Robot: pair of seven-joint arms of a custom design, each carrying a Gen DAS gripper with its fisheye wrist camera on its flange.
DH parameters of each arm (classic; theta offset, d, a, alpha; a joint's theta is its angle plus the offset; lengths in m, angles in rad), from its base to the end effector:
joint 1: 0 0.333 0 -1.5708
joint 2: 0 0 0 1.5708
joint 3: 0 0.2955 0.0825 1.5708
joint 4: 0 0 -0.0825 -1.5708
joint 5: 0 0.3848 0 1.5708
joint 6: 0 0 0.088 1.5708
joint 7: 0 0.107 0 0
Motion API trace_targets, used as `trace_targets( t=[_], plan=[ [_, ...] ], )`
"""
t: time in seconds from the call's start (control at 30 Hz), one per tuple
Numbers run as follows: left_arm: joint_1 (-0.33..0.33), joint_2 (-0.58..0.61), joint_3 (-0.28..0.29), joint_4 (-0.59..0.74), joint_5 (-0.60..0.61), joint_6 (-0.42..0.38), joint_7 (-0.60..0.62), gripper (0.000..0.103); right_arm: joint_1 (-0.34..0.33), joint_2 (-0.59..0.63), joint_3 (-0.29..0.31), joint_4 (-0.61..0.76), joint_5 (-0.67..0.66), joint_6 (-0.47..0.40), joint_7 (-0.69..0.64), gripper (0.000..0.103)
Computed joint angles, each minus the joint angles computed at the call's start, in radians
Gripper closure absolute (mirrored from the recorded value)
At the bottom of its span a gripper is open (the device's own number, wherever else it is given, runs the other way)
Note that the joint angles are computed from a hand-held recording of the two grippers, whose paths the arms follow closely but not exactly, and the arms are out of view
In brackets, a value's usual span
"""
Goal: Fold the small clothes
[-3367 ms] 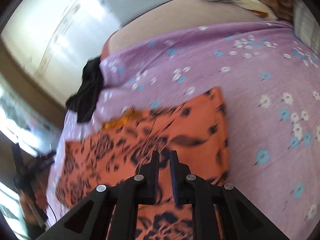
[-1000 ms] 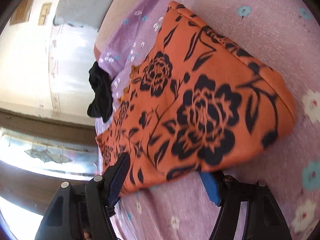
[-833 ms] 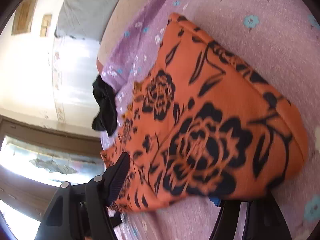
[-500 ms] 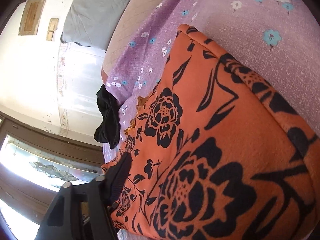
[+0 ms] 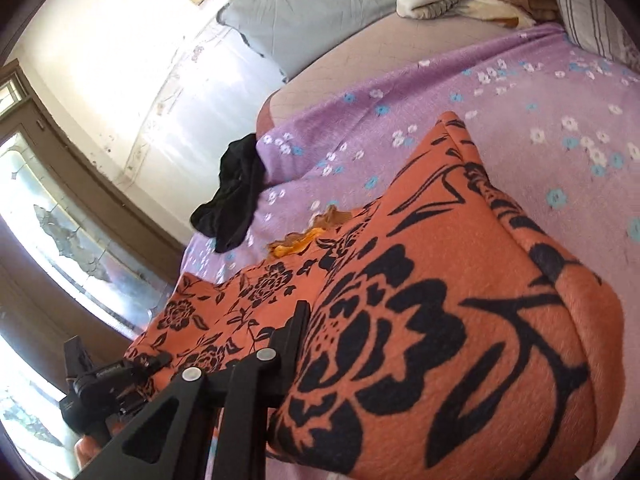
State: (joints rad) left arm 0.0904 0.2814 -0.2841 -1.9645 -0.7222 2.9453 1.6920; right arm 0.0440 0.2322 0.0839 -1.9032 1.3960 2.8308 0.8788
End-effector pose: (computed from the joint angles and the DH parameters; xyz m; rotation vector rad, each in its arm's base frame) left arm 0.6367 -0.0698 0.3832 -2.3290 1.5645 -1.1487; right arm 0.6325 0.0278 0.4035 -1.1700 1.8057 -0.0783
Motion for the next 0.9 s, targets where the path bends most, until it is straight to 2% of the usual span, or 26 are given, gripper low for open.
trace_targets(
  t=[0.03, 0.07, 0.1, 0.13, 0.17, 0.23, 0.3, 0.37, 0.43, 0.5, 0.53, 0.57, 0.6, 0.63, 0.67, 0.7, 0.77, 0.8, 0.83, 0.9],
  plan=[
    [-0.021, -0.007, 0.034, -0.016, 0.055, -0.020, -0.050, 0.080, 0.005, -0.004, -0.007, -0.018, -0.050, -0.018, 0.056, 0.084],
    [-0.045, 0.002, 0.079, -0.010, 0.133, -0.083, -0.130, 0.077, 0.007, 0.005, -0.016, -0.028, -0.111, -0.048, 0.132, 0.084],
    [-0.033, 0.026, 0.092, 0.019, 0.149, -0.182, -0.170, 0.077, 0.002, 0.022, -0.022, -0.028, -0.154, -0.084, 0.201, 0.084],
    [0.005, 0.046, 0.070, 0.040, 0.095, -0.237, -0.158, 0.076, 0.000, 0.041, -0.034, -0.025, -0.177, -0.123, 0.273, 0.081],
    [0.060, 0.052, 0.027, 0.042, -0.028, -0.244, -0.081, 0.075, -0.037, 0.062, -0.018, -0.019, -0.130, -0.177, 0.302, 0.081],
    [0.092, 0.046, 0.025, 0.057, -0.095, -0.299, -0.030, 0.071, -0.085, 0.066, 0.000, -0.023, 0.017, -0.226, 0.249, 0.080],
    [0.096, 0.017, 0.043, 0.033, -0.133, -0.283, -0.007, 0.067, -0.089, 0.067, -0.012, -0.017, 0.000, -0.260, 0.289, 0.080],
    [0.087, -0.013, 0.065, 0.001, -0.156, -0.238, -0.010, 0.066, -0.090, 0.053, -0.009, -0.039, 0.054, -0.240, 0.242, 0.079],
    [0.038, -0.042, 0.115, -0.035, -0.043, -0.145, -0.102, 0.066, -0.087, 0.043, -0.008, -0.056, 0.137, -0.219, 0.193, 0.079],
    [-0.031, -0.073, 0.180, -0.087, 0.171, -0.018, -0.245, 0.066, -0.065, 0.029, -0.010, -0.059, 0.217, -0.159, 0.108, 0.078],
    [-0.042, -0.081, 0.182, -0.100, 0.228, 0.029, -0.262, 0.066, -0.044, 0.021, -0.016, -0.052, 0.183, -0.119, 0.098, 0.079],
    [-0.030, -0.088, 0.156, -0.108, 0.235, 0.067, -0.225, 0.066, -0.020, 0.016, -0.021, -0.040, 0.124, -0.073, 0.104, 0.079],
    [0.006, -0.091, 0.101, -0.110, 0.198, 0.089, -0.136, 0.066, 0.001, 0.011, -0.021, -0.025, 0.065, -0.034, 0.107, 0.079],
    [0.020, -0.085, 0.070, -0.100, 0.184, 0.086, -0.082, 0.066, 0.013, 0.005, -0.020, -0.015, 0.011, -0.013, 0.118, 0.079],
    [0.013, -0.076, 0.070, -0.088, 0.209, 0.063, -0.073, 0.066, 0.028, 0.006, -0.020, 0.006, -0.062, 0.005, 0.149, 0.079],
    [-0.012, -0.055, 0.096, -0.061, 0.266, 0.016, -0.115, 0.065, 0.039, 0.008, -0.018, 0.024, -0.128, 0.016, 0.183, 0.078],
    [-0.060, 0.026, 0.164, 0.046, 0.402, -0.170, -0.258, 0.066, 0.058, 0.015, -0.012, 0.065, -0.264, 0.030, 0.255, 0.078],
    [-0.050, 0.054, 0.163, 0.077, 0.445, -0.216, -0.314, 0.066, 0.060, 0.020, -0.003, 0.086, -0.304, 0.029, 0.273, 0.078],
    [-0.045, 0.057, 0.164, 0.081, 0.417, -0.207, -0.305, 0.066, 0.060, 0.023, 0.008, 0.103, -0.334, 0.029, 0.282, 0.078],
    [0.017, 0.054, 0.117, 0.092, 0.332, -0.200, -0.251, 0.066, 0.068, 0.042, 0.028, 0.157, -0.405, 0.013, 0.317, 0.078]
  ],
)
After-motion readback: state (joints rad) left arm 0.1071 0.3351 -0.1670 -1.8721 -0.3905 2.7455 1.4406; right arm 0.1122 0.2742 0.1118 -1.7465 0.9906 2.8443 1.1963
